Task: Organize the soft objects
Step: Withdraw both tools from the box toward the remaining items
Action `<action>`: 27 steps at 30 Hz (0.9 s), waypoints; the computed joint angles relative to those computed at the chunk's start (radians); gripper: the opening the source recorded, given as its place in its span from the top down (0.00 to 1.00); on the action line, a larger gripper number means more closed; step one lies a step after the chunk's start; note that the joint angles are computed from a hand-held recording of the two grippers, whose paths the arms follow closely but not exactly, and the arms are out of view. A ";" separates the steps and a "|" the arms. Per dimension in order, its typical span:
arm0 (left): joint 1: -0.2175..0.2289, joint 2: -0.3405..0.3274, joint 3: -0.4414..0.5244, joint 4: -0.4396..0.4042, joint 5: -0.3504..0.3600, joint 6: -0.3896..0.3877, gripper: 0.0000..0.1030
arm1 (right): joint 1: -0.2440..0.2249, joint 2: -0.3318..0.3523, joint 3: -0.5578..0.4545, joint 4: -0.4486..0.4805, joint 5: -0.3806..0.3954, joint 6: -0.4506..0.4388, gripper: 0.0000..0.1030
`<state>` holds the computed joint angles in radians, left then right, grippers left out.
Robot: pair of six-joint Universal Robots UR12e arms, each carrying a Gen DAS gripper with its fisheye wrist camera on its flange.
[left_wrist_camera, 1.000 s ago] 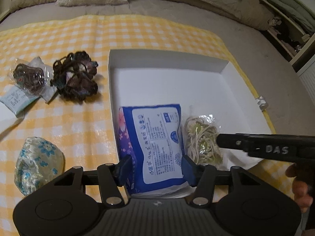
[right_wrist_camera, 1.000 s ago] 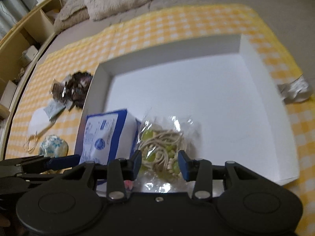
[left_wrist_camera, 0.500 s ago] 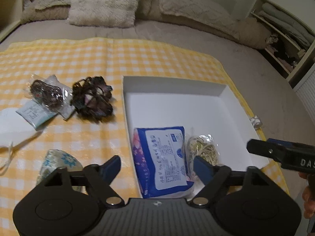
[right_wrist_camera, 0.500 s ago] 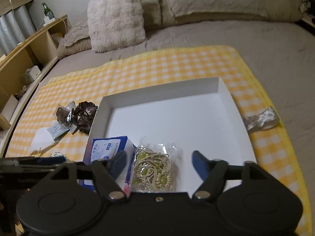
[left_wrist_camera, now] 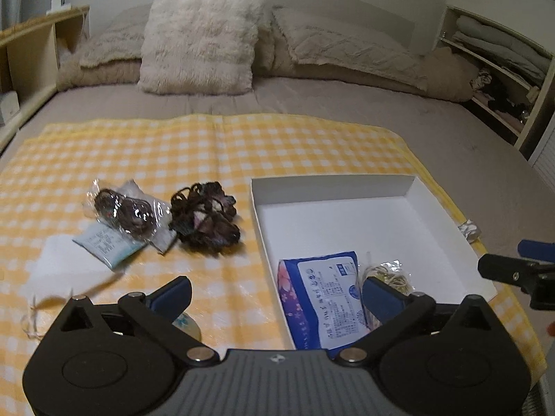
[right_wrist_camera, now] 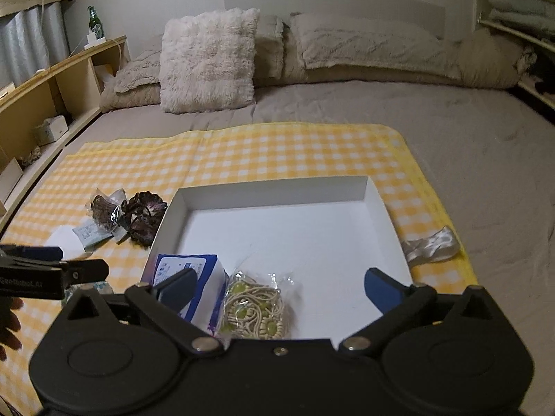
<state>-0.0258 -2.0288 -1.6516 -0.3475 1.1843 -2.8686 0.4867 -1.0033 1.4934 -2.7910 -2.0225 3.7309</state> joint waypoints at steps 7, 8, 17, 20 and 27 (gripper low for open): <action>0.007 0.005 -0.006 0.022 0.017 0.004 0.00 | 0.008 0.002 -0.007 0.001 -0.032 -0.004 0.00; 0.009 0.005 -0.006 0.026 0.019 0.002 0.00 | 0.009 0.003 -0.009 0.005 -0.036 0.000 0.00; 0.035 0.001 -0.006 0.083 0.049 -0.025 0.00 | 0.017 0.033 -0.064 0.018 -0.058 -0.014 0.00; 0.045 -0.002 -0.003 0.107 0.064 -0.034 0.00 | 0.020 0.050 -0.093 0.014 -0.053 -0.027 0.00; 0.077 -0.009 0.007 0.132 0.090 -0.065 0.00 | 0.027 0.099 -0.174 0.020 -0.026 -0.065 0.00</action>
